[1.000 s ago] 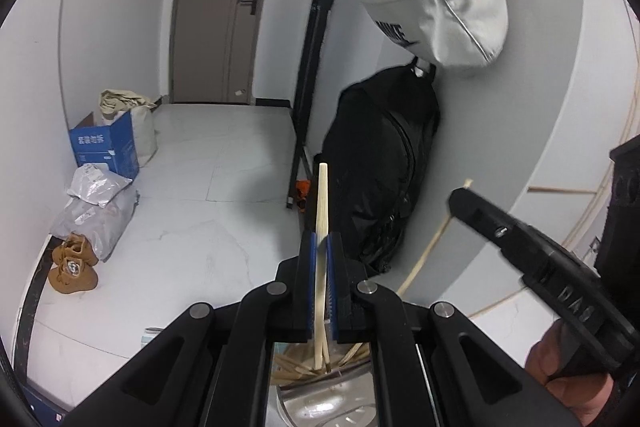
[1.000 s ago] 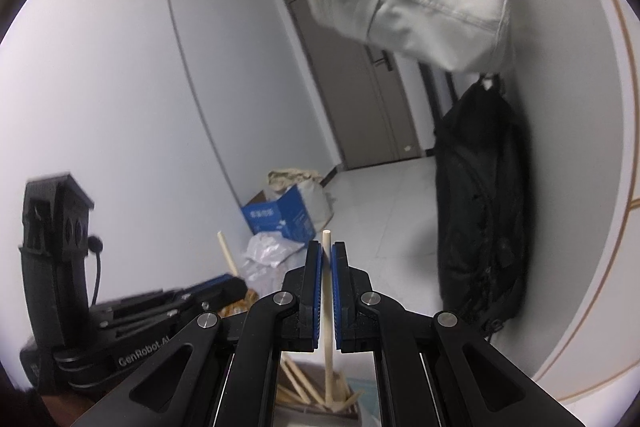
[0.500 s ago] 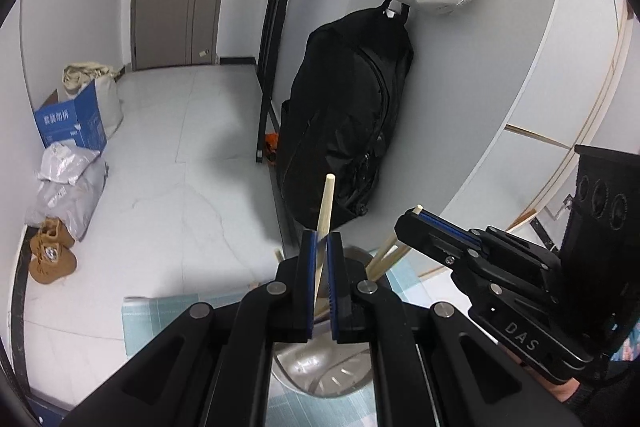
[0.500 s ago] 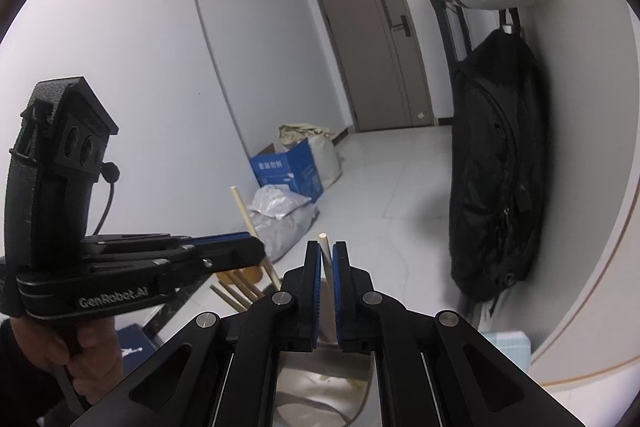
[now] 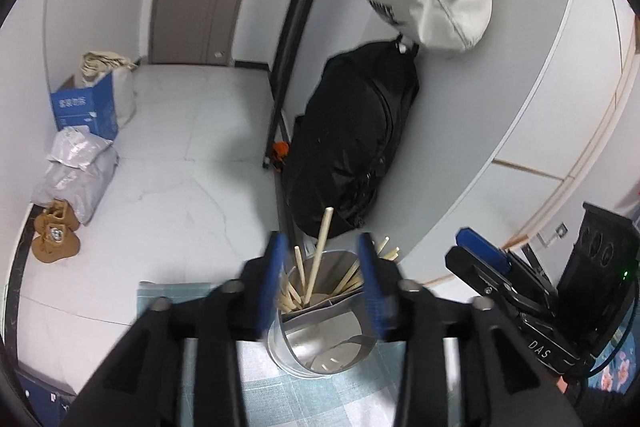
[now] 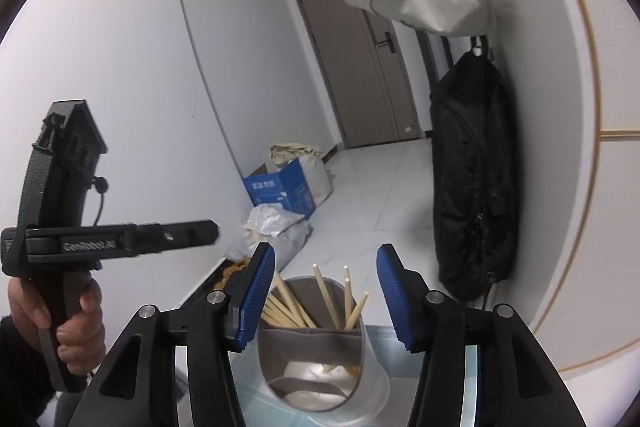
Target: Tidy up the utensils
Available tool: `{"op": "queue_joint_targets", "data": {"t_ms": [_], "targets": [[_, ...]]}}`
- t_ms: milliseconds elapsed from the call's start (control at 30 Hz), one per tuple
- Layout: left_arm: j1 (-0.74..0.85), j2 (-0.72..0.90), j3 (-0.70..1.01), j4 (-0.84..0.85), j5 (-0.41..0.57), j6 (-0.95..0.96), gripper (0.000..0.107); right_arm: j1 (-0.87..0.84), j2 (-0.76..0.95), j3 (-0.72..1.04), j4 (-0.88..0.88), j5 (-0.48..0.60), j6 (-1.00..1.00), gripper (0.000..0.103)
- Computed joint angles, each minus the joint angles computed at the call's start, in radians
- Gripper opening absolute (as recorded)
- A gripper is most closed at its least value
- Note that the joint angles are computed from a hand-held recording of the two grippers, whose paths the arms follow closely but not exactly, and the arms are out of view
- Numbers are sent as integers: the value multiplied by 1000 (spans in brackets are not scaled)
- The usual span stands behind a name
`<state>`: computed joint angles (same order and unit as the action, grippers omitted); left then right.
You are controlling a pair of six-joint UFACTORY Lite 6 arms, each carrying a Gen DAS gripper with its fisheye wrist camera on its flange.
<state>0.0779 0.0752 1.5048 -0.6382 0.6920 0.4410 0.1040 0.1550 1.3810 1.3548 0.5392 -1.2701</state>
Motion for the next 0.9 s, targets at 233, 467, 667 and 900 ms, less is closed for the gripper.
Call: {"op": "queue_joint_targets", "data": {"t_ms": [233, 467, 667, 900], "targets": [[-76, -175, -126, 252, -112, -269, 62, -9, -169, -137, -1, -18, 16, 75], [-125, -344, -248, 484, -178, -491, 77, 8, -362, -283, -1, -50, 19, 85], [-174, -452, -336, 669, -191, -657, 77, 14, -495, -371, -23, -65, 46, 92], [-251, -616, -498, 972, -230, -963, 89, 13, -640, -492, 20, -90, -12, 100]]}}
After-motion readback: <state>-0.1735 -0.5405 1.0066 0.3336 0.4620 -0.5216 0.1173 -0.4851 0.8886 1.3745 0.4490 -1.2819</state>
